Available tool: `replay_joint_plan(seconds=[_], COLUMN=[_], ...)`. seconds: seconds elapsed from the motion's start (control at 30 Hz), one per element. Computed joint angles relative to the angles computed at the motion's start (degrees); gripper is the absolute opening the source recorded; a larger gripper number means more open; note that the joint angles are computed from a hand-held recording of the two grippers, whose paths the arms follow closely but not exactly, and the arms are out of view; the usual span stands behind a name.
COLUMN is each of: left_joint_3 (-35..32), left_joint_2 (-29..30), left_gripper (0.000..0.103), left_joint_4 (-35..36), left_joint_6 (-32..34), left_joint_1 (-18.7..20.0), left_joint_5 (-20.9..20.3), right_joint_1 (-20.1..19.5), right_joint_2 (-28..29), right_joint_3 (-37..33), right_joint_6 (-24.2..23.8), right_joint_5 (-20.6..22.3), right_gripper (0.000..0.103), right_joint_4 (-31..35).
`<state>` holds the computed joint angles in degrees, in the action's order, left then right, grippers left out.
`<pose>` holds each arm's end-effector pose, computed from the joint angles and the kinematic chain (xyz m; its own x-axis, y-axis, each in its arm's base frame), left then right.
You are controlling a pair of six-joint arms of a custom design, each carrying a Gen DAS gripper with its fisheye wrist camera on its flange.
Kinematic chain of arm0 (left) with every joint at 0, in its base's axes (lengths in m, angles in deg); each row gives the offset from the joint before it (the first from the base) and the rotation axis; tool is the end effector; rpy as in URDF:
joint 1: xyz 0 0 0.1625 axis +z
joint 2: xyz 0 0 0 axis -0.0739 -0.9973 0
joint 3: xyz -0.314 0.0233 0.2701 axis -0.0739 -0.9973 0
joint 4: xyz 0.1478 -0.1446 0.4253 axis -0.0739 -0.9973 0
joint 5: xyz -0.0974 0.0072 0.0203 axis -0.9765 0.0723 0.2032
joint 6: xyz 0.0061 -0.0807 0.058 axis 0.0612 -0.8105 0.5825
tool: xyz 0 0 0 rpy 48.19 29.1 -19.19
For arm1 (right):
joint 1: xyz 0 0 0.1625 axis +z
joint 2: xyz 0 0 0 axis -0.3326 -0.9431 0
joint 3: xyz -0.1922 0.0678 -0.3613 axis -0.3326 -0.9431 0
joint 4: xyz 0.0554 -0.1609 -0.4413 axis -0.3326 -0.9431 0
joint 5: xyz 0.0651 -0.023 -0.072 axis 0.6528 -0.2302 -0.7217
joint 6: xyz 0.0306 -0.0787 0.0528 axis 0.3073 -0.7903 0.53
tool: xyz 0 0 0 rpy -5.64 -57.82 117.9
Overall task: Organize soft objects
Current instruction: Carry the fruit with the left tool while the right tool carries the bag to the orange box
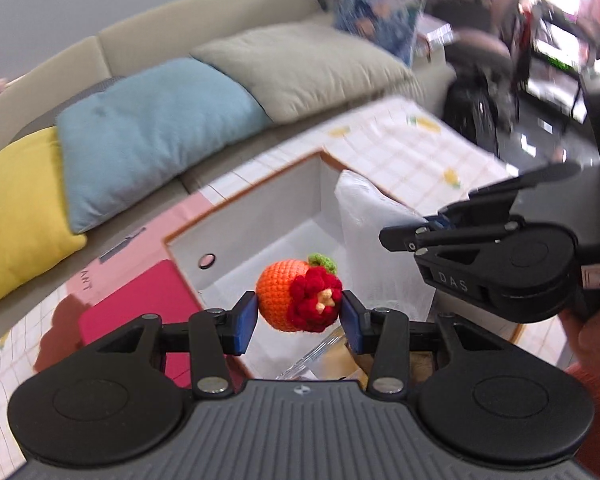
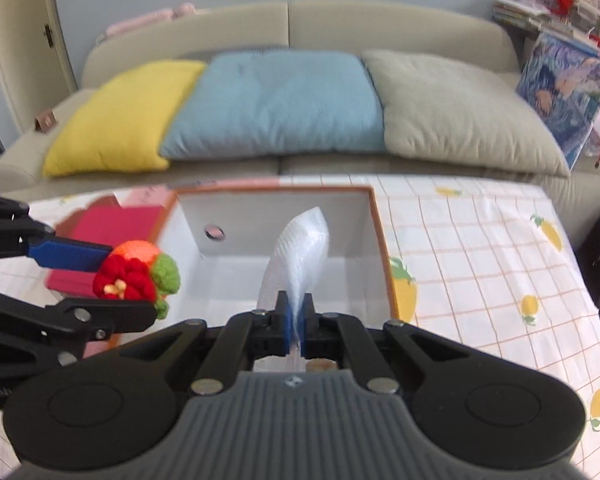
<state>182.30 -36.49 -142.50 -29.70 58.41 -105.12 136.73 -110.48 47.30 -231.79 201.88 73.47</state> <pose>-0.1988 -0.5651 0.2268 -0.2626 0.8893 -0.3743 0.9404 0.3227 0.1070 0.2973 -0.4767 0.0899 -0.7107 0.3659 0.6009 -0.2510 0.6660 -0.7024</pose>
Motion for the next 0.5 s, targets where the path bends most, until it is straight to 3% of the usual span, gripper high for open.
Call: replay_joint_plan(seconds=[0.27,0.5], left_joint_3=[-0.68,-0.88], left_joint_2=[5.05,6.7], left_gripper=[0.05,0.051], left_joint_4=[-0.46,0.1], left_joint_6=[3.39,3.23], left_joint_1=[0.62,1.36], left_joint_5=[4.11,5.39], right_joint_1=[-4.53,-5.63], right_joint_2=[1.15,3.57], right_joint_3=[-0.2,-2.29], right_joint_6=[0.52,0.91], right_joint_5=[-2.4,-1.13], right_gripper=[0.003,0.01], right_joint_4=[2.51,6.38])
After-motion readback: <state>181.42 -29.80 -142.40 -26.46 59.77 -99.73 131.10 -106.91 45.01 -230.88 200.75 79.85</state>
